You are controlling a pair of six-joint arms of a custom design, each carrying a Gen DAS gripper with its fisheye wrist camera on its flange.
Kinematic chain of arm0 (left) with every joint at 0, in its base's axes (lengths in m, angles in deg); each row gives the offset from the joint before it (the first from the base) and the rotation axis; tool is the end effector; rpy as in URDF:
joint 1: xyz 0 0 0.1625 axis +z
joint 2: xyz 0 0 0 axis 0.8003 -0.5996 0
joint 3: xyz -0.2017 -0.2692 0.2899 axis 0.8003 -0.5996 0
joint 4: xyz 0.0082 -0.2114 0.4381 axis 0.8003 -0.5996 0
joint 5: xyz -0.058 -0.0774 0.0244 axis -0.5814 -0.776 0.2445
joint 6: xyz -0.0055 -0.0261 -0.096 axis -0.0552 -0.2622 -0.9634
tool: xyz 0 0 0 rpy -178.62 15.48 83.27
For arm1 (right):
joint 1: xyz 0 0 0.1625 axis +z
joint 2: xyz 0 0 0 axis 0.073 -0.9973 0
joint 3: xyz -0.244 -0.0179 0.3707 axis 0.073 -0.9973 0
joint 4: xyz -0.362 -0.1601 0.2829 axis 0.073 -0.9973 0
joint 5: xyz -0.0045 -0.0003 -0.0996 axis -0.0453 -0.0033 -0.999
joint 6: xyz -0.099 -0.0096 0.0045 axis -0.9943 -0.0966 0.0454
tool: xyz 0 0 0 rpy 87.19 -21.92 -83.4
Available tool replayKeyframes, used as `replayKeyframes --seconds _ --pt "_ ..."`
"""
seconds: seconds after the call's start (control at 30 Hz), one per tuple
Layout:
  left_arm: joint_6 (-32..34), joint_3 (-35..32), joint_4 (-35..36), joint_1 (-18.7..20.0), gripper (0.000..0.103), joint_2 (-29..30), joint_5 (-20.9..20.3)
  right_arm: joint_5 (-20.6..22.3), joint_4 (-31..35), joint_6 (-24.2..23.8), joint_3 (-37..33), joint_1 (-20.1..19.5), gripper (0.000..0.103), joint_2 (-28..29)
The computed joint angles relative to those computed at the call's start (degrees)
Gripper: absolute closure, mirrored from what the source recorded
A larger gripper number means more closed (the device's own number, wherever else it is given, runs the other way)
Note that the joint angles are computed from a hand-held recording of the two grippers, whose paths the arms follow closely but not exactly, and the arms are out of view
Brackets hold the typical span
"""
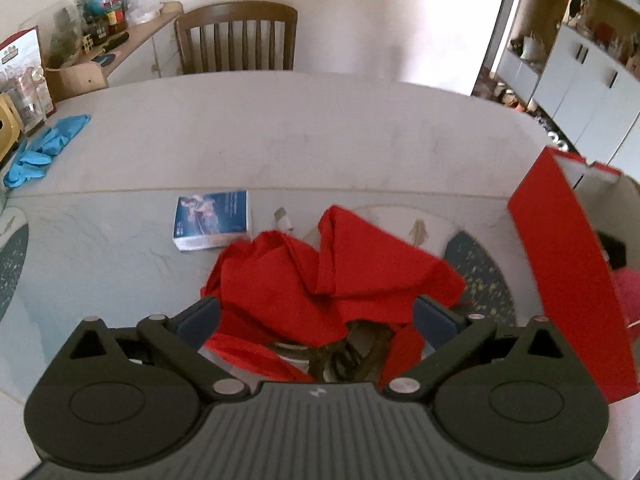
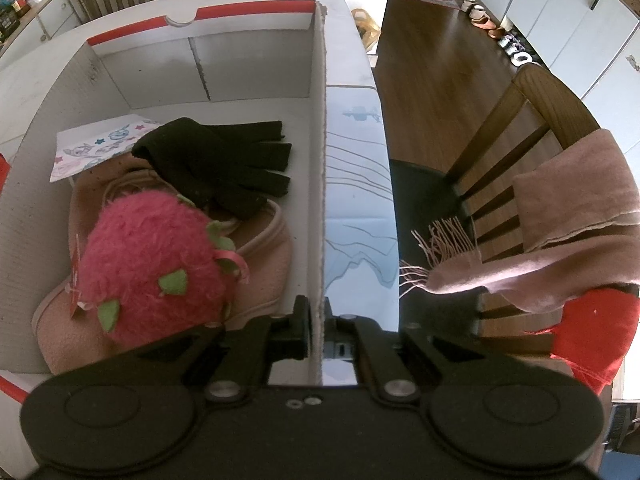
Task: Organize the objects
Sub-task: 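Move the left gripper back to the red cloth on the table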
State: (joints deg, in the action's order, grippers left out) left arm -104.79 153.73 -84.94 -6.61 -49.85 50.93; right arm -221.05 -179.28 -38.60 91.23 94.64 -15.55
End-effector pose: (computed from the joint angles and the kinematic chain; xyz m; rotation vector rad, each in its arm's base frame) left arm -0.1697 -0.4951 0.2802 0.0425 2.2459 -0.7816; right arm 0.1603 -0.6014 0.2513 0.3941 -2.3430 0.2745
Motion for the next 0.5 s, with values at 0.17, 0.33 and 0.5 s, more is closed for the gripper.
replayKeyframes --seconds 0.17,0.33,0.5 --pt "-4.75 -0.08 3.74 2.27 0.0 -0.09 0.89 0.02 0.13 -0.04 -0.02 -0.03 0.1 -0.01" --pt "-4.84 -1.0 3.52 5.19 0.0 0.34 -0.12 -0.02 0.12 -0.03 -0.03 -0.02 0.1 0.06" --pt "-6.31 -2.68 5.5 7.48 0.0 2.13 -0.32 -0.04 0.02 -0.08 -0.04 -0.01 0.1 0.11"
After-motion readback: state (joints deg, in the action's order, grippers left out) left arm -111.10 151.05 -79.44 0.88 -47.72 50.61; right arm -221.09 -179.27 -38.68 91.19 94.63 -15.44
